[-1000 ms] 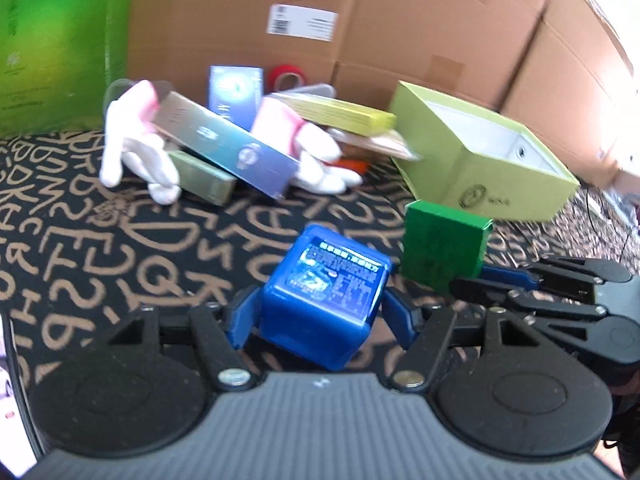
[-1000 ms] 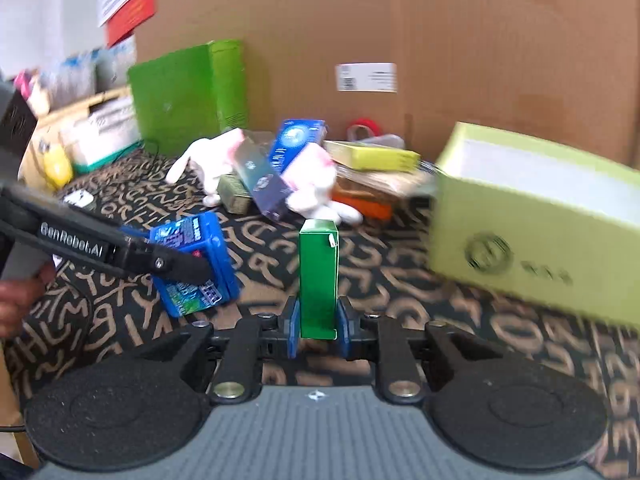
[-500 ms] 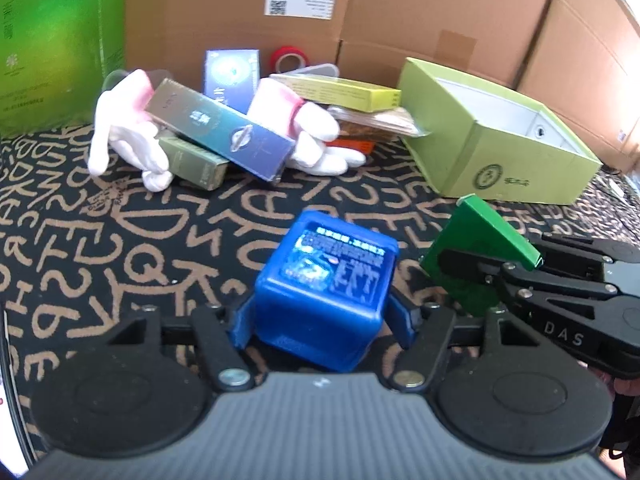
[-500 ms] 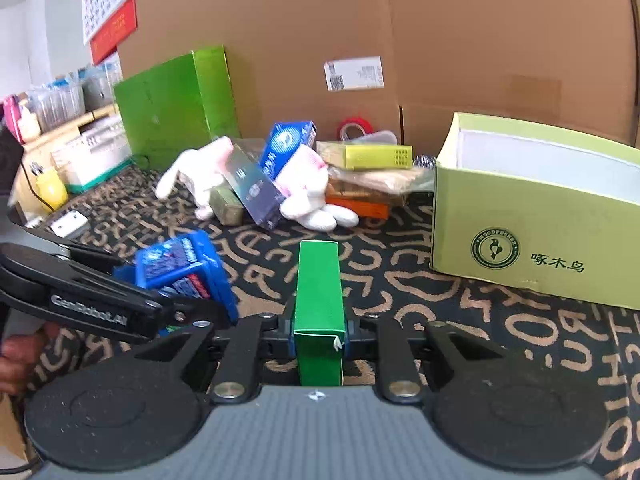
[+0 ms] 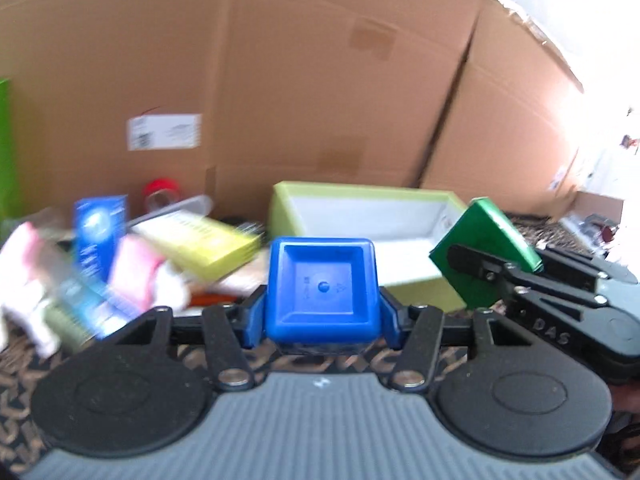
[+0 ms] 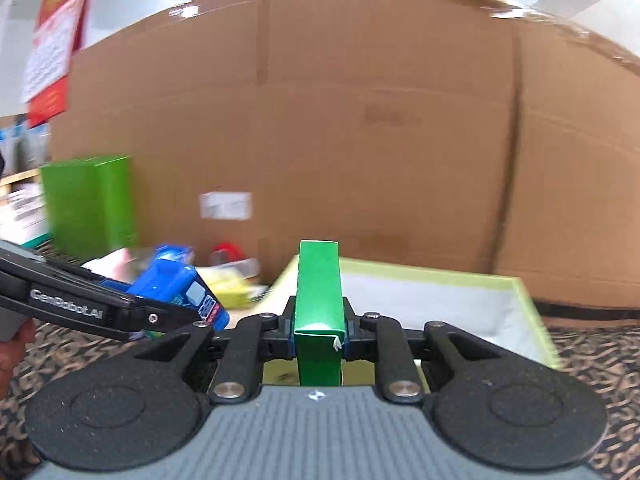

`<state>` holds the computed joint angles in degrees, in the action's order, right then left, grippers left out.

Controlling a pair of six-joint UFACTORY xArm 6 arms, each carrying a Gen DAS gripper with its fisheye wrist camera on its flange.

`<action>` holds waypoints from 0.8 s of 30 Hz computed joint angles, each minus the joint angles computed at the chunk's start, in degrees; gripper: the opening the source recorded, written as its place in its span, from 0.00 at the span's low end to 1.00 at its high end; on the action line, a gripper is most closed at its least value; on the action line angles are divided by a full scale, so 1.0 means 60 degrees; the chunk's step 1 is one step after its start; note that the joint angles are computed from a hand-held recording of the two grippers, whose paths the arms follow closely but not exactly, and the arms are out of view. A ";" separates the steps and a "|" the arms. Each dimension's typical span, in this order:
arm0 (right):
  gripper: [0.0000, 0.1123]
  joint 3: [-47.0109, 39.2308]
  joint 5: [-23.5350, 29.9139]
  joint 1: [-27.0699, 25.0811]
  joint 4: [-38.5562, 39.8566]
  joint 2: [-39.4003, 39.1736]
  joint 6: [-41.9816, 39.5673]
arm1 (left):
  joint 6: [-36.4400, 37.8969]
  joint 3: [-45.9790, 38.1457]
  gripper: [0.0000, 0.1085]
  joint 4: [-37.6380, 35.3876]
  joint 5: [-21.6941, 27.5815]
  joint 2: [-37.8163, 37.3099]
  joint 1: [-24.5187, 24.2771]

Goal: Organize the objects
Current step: 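Carry both boxes into the lime-green shoebox and open both tools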

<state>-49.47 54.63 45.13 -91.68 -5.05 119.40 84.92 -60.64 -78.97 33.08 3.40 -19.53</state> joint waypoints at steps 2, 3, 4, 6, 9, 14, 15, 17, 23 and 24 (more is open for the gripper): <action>0.19 0.0083 0.0094 -0.0283 0.0118 -0.0129 -0.0062 | 0.0110 -0.0379 0.51 -0.0269 -0.0032 0.0258 -0.0323; 0.19 0.0087 0.0118 -0.0426 0.0161 -0.0136 -0.0100 | 0.0117 -0.0592 0.51 -0.0372 -0.0054 0.0424 -0.0473; 0.19 0.0052 0.0110 -0.0615 0.0234 -0.0101 -0.0200 | -0.0126 -0.0894 0.51 -0.0291 -0.0042 0.0656 -0.0588; 0.19 -0.0032 0.0014 -0.0940 0.0325 0.0037 -0.0316 | -0.0712 -0.1559 0.50 0.0007 0.0025 0.1196 -0.0758; 0.19 -0.0263 -0.0549 -0.1578 0.0473 0.0415 -0.0451 | -0.1222 -0.2489 0.50 0.0361 -0.0269 0.2021 -0.1073; 0.19 -0.0643 -0.1694 -0.2403 0.0313 0.1044 -0.0152 | -0.2362 -0.3479 0.51 0.1337 -0.0411 0.3069 -0.1314; 0.19 -0.0769 -0.1994 -0.2586 0.0428 0.1170 -0.0294 | -0.2415 -0.3576 0.51 0.1409 -0.0595 0.3215 -0.1396; 0.19 -0.1061 -0.2449 -0.2889 0.0624 0.1510 -0.0659 | -0.2435 -0.3718 0.51 0.1378 -0.0840 0.3453 -0.1480; 0.34 -0.1133 -0.3116 -0.3303 0.1178 0.1891 -0.1268 | -0.0103 -0.3558 0.95 -0.1252 -0.1058 0.3387 -0.1434; 0.47 -0.1104 -0.3007 -0.3286 0.1167 0.1873 -0.1120 | -0.0089 -0.3528 0.95 -0.1204 -0.0995 0.3347 -0.1405</action>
<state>-56.09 36.59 25.41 -84.68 6.18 112.68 84.38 -81.80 -86.19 27.11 23.48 -27.96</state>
